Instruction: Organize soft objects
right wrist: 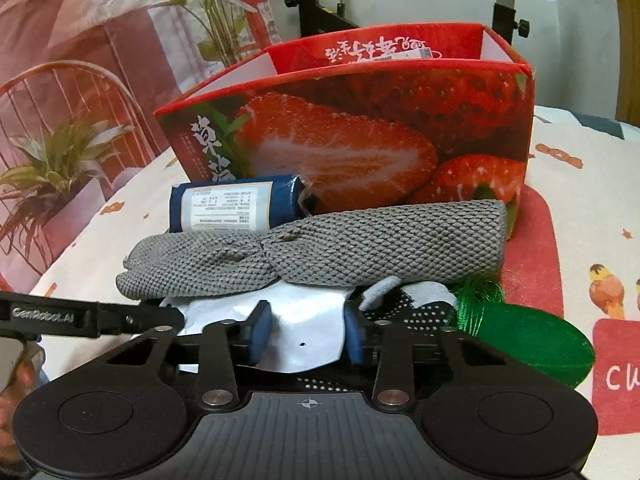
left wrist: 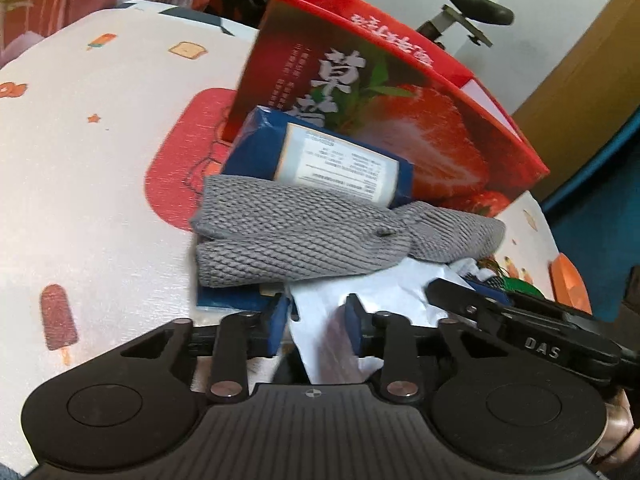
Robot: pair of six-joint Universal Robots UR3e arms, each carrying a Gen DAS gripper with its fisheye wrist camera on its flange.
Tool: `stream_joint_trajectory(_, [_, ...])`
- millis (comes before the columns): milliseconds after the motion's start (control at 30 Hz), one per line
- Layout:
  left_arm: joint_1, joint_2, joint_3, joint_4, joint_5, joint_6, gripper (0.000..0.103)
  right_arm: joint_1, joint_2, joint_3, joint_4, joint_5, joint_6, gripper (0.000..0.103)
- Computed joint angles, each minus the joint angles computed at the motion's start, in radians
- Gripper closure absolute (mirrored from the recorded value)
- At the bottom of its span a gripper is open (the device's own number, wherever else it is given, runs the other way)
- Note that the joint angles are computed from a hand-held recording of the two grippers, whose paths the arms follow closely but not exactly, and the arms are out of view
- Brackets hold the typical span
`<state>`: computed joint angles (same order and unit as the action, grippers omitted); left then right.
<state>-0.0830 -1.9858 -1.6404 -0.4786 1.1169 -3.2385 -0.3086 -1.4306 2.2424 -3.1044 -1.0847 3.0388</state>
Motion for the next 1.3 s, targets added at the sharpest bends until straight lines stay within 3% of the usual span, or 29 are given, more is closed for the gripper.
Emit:
stream_joint_trajectory(167, [0.027,-0.012,-0.011,0.005,-0.043,-0.023,0.083,-0.030,-0.019,0.033,-0.013,0.024,0.015,0.088])
stream_joint_trajectory(333, [0.031,-0.028,-0.020,0.035,-0.060,-0.035,0.083,-0.053,0.000,0.049,-0.040,0.054,0.043,0.088])
stream_joint_trajectory(400, [0.025,-0.016,-0.042,0.069,-0.025,-0.069,0.102,-0.060,0.003,0.051,-0.042,0.064,0.060,0.094])
stream_joint_trajectory(500, [0.020,0.020,-0.065,0.087,0.012,-0.052,0.102,-0.053,-0.015,0.062,-0.062,0.042,0.090,0.101])
stream_joint_trajectory(667, [0.026,0.063,-0.105,0.121,0.016,-0.061,0.102,-0.041,-0.057,0.079,-0.068,0.034,0.088,0.101])
stream_joint_trajectory(933, [0.021,0.087,-0.109,0.063,0.028,-0.036,0.102,-0.048,-0.143,0.128,-0.045,0.042,0.088,0.101])
stream_joint_trajectory(1033, [0.029,0.101,-0.128,0.059,0.027,-0.039,0.098,-0.061,-0.163,0.154,-0.050,0.045,0.091,0.101])
stream_joint_trajectory(1167, [0.033,0.113,-0.143,0.040,0.025,-0.032,0.078,-0.058,-0.177,0.183,-0.059,0.025,0.083,0.101])
stream_joint_trajectory(1300, [0.053,0.109,-0.169,0.041,-0.027,-0.036,0.076,-0.044,-0.177,0.209,-0.086,-0.001,0.073,0.101])
